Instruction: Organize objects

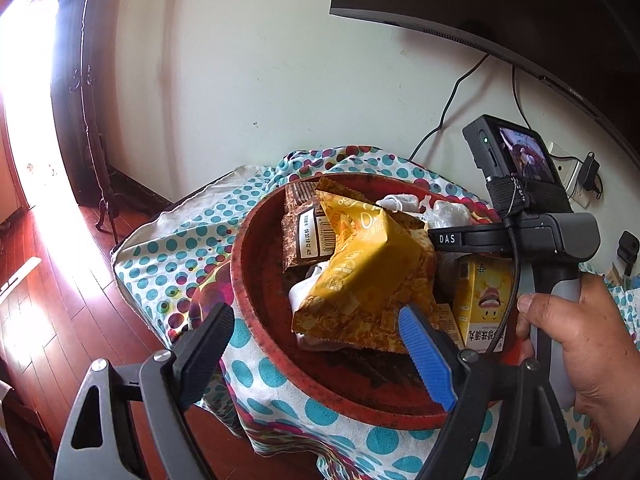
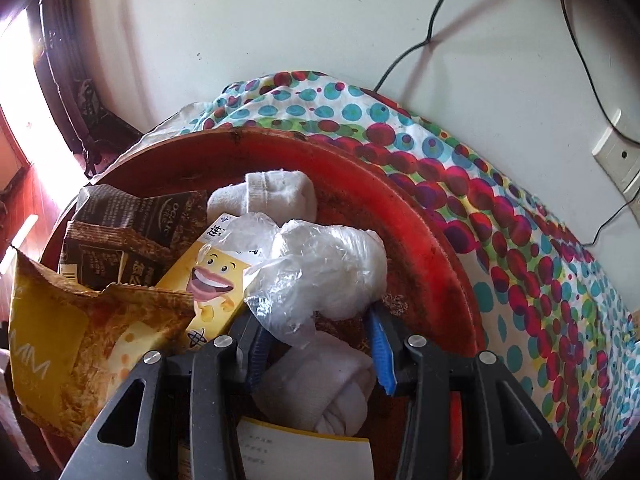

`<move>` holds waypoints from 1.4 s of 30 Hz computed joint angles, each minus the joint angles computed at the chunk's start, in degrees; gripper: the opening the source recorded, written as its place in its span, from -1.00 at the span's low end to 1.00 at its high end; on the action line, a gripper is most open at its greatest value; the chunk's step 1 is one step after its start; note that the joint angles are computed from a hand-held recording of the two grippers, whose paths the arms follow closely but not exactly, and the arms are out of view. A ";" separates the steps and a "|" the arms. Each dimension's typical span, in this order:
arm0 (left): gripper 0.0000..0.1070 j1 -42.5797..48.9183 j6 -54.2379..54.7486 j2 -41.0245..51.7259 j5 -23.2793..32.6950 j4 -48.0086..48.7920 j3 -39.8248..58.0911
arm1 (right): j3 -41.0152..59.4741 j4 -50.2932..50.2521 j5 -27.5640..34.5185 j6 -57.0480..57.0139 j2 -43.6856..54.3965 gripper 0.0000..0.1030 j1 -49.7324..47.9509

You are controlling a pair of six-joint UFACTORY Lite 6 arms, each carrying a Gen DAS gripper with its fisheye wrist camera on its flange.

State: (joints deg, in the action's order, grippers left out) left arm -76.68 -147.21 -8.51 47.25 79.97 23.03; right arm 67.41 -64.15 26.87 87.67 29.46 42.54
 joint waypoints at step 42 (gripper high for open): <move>0.81 -13.95 7.36 2.08 14.21 -12.53 9.19 | -36.71 2.64 46.69 31.14 -46.04 0.99 46.97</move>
